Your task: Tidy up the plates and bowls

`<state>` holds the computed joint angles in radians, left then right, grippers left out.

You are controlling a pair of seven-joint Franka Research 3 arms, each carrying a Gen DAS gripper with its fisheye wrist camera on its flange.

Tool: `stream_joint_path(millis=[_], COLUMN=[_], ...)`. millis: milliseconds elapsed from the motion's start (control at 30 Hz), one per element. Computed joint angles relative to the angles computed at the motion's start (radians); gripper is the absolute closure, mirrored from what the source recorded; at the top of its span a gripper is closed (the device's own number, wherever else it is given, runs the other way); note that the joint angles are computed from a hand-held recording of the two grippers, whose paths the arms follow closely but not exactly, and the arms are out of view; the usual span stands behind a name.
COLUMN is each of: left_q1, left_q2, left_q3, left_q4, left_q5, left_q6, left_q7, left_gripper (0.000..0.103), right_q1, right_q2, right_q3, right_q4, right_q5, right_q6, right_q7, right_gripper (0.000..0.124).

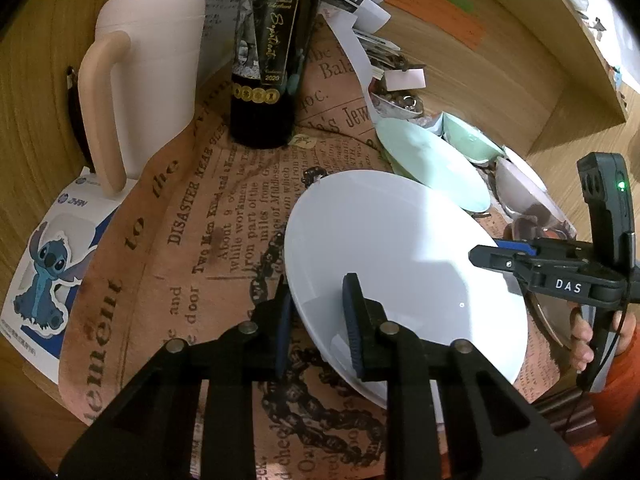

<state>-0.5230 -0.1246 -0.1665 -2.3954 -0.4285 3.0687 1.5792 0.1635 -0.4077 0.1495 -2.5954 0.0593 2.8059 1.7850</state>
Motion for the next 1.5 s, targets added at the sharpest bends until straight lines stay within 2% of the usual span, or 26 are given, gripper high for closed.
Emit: stream_joint_path(millis=[100,233,400,633,833,1233,1500], left_q1=[0.044,0.056,0.120,0.123,0.155,0.146,0.119], left_q2=[-0.005,-0.010,-0.025,-0.032,-0.034,-0.019,0.000], left_q3=[-0.034,-0.038,-0.087,-0.081,-0.107,-0.118,-0.125], left_q4=[-0.002,-0.002,-0.017,-0.019,-0.003,0.052,0.086], left_q5=[0.087,0.137,0.318,0.441,0.560,0.655,0.671], left_q6=[-0.010,-0.021,-0.011,0.007,0.019,0.028,0.031], left_q7=[-0.097,-0.168,-0.343,-0.471,-0.571,-0.637,-0.628], left_gripper=[0.079,0.079,0.079,0.079,0.079,0.079,0.079], right_q1=[-0.020,-0.018,-0.020,-0.056,-0.095,-0.117,-0.139], right_q2=[-0.005,-0.023,-0.034,-0.061,-0.095,-0.200,-0.288], right_q3=[0.023,0.024,0.029,0.067,0.097,0.090,0.087], right_q4=[-0.010,-0.027,-0.042,-0.061,-0.076,-0.133,-0.183], right_q5=[-0.023,-0.027,-0.017,-0.042,-0.067,-0.034,-0.008], right_q6=[0.021,0.043,0.074,0.127,0.150,0.177,0.173], right_q7=[0.032,0.049,0.058,0.100,0.127,0.118,0.113], right_gripper=[0.098,0.098,0.098,0.098,0.098,0.098,0.098])
